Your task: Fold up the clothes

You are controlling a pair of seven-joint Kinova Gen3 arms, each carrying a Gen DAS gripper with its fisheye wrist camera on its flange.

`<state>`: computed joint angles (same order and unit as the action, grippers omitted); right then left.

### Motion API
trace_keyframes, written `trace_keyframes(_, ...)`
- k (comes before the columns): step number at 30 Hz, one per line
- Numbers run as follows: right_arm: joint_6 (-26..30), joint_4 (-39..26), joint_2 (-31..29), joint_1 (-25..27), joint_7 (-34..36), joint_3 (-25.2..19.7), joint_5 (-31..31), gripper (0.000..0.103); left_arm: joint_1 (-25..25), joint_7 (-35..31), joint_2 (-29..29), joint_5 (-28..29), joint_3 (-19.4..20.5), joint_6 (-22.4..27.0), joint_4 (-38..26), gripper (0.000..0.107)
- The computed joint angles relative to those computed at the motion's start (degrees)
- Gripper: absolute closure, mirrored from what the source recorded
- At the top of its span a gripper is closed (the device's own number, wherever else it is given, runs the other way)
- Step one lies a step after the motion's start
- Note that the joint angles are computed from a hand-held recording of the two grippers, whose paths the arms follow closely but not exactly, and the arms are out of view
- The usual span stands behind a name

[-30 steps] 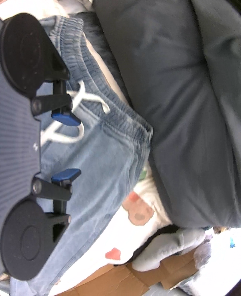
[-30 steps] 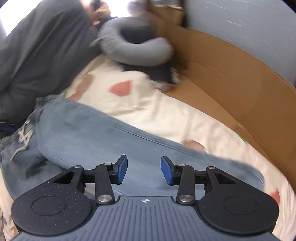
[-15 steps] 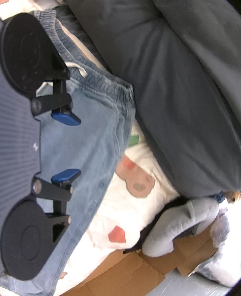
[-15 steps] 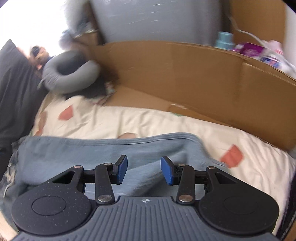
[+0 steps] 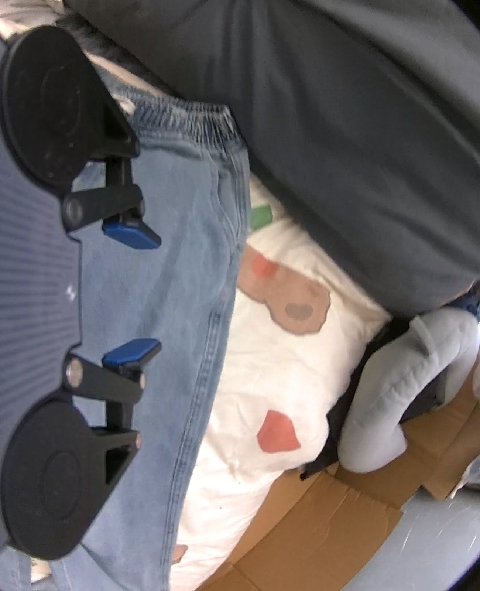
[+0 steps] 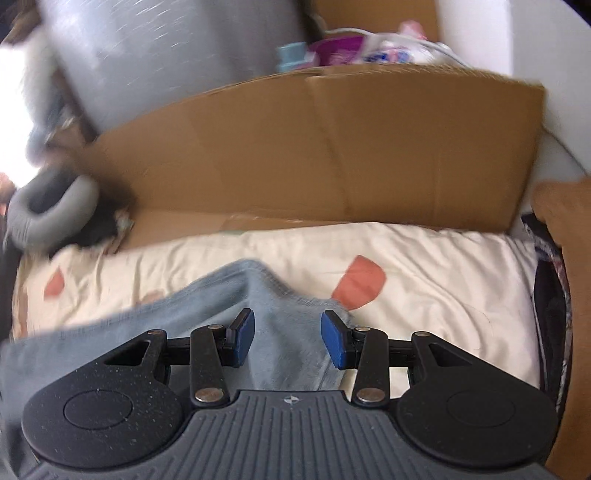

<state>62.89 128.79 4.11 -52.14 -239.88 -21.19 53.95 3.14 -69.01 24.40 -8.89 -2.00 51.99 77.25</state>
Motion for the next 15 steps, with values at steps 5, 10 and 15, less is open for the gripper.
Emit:
trace_keyframes(5, -4.03, 3.38, 1.54, 2.25, -4.3, 1.97, 2.66, 0.056, 0.16, 2.21, 1.3, 1.55, 0.19, -5.08, 0.95, 0.051)
trace_keyframes(10, -9.05, 6.58, 4.62, 3.96, -9.72, 3.99, 7.53, 0.056, 1.21, 3.73, 2.27, 1.84, 0.13, -8.57, 2.24, 0.049)
trace_keyframes(15, -13.14, 8.02, 8.41, 4.38, -15.05, 5.69, 11.37, 0.055, 1.78, 3.53, 3.52, 1.85, 0.21, -8.76, 2.69, 0.049)
